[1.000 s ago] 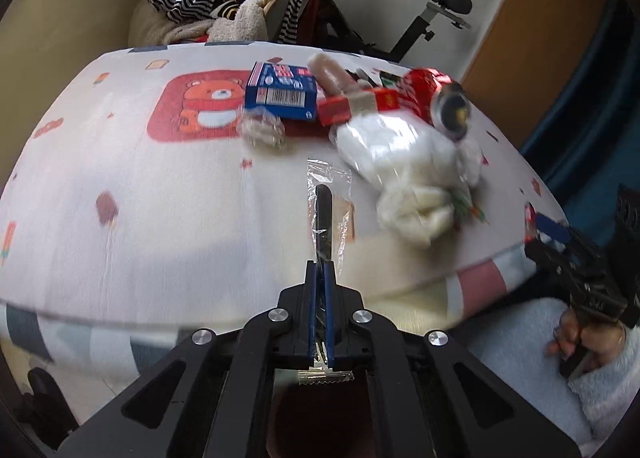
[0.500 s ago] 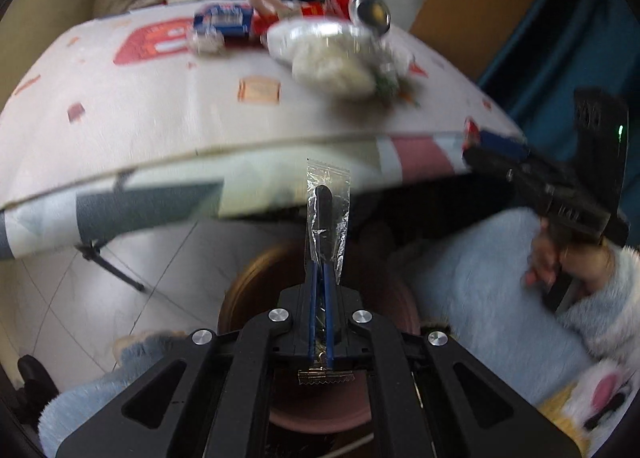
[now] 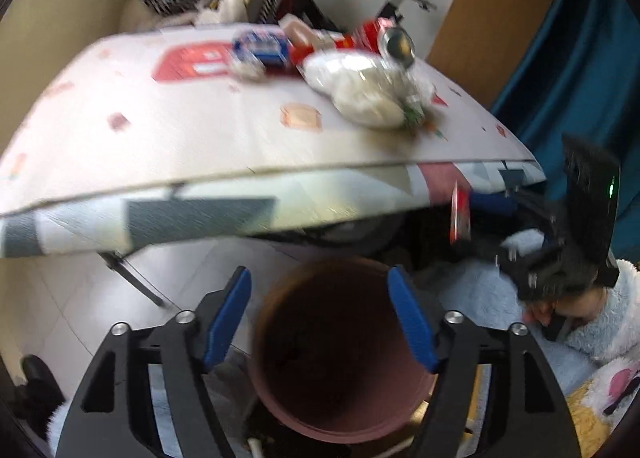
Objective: Collect trash
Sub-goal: 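Carry the lighter in the right tool to the brown bin while the left tool grasps the wrapped fork, then open the right tool to drop the lighter into the bin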
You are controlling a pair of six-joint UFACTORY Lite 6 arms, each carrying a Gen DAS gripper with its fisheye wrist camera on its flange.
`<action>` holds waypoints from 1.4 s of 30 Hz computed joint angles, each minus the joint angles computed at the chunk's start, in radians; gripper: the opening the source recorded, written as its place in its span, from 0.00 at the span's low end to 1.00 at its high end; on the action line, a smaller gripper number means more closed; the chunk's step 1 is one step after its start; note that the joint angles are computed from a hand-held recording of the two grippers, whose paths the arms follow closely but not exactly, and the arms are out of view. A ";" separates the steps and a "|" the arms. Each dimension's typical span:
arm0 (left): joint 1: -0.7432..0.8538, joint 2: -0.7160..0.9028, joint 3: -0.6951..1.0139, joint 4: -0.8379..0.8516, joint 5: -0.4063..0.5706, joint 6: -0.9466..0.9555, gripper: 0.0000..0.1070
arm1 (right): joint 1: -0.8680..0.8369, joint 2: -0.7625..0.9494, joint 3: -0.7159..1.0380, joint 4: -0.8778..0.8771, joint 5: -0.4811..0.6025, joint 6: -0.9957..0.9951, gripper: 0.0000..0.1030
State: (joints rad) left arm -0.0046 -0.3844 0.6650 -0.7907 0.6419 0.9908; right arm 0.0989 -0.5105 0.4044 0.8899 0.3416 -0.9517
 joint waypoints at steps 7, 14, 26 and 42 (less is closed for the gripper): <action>0.198 -0.142 -0.077 -0.142 0.039 0.200 0.77 | 0.200 0.147 0.026 -0.112 -0.093 0.125 0.82; 0.235 -0.136 -0.114 -0.153 -0.027 0.188 0.77 | 0.269 0.287 0.071 -0.216 -0.130 0.256 0.82; 0.184 -0.132 -0.135 -0.095 -0.086 0.139 0.85 | 0.299 0.288 0.057 -0.370 -0.148 0.426 0.83; 0.187 -0.099 -0.123 -0.089 -0.084 0.115 0.88 | 0.298 0.299 0.063 -0.373 -0.151 0.415 0.94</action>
State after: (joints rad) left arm 0.1825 -0.4833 0.5421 -0.8802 0.5575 1.1055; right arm 0.3973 -0.2111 0.4672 0.5174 0.1907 -0.5370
